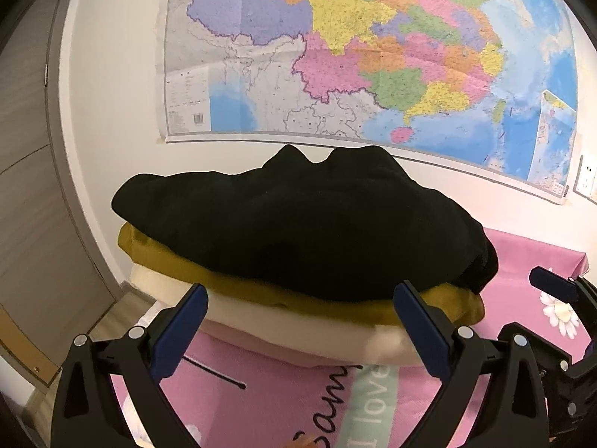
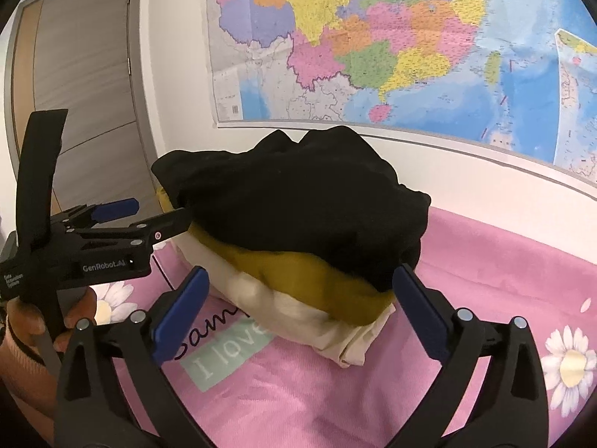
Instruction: Fold large clothes
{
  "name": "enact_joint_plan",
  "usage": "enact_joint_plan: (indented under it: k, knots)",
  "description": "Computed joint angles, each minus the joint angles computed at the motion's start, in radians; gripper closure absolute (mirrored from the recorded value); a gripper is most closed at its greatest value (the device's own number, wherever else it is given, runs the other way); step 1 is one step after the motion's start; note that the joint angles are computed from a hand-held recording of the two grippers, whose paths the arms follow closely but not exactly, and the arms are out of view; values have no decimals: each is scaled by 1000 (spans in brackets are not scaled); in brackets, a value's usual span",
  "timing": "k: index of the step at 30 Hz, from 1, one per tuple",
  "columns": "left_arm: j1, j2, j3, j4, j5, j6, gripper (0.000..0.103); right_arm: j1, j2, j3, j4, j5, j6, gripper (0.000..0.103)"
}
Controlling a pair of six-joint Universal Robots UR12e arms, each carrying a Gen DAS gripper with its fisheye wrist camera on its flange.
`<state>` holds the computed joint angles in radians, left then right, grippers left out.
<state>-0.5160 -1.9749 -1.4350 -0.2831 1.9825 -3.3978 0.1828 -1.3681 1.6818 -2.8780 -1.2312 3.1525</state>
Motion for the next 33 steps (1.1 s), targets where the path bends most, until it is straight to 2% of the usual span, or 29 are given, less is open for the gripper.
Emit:
enact_joint_plan:
  k: [12,25,33]
  knots:
    - [-21,33,-60,-5,16,-42,6,3,-42,64,-17,11,3,6]
    - [-42,53,-100,-18,-11,-18,6,6,-81,124,-27,-9,34,6]
    - [-48,65,-120,-7,3,-27,6,9,-95,145,-41,-18,48,6]
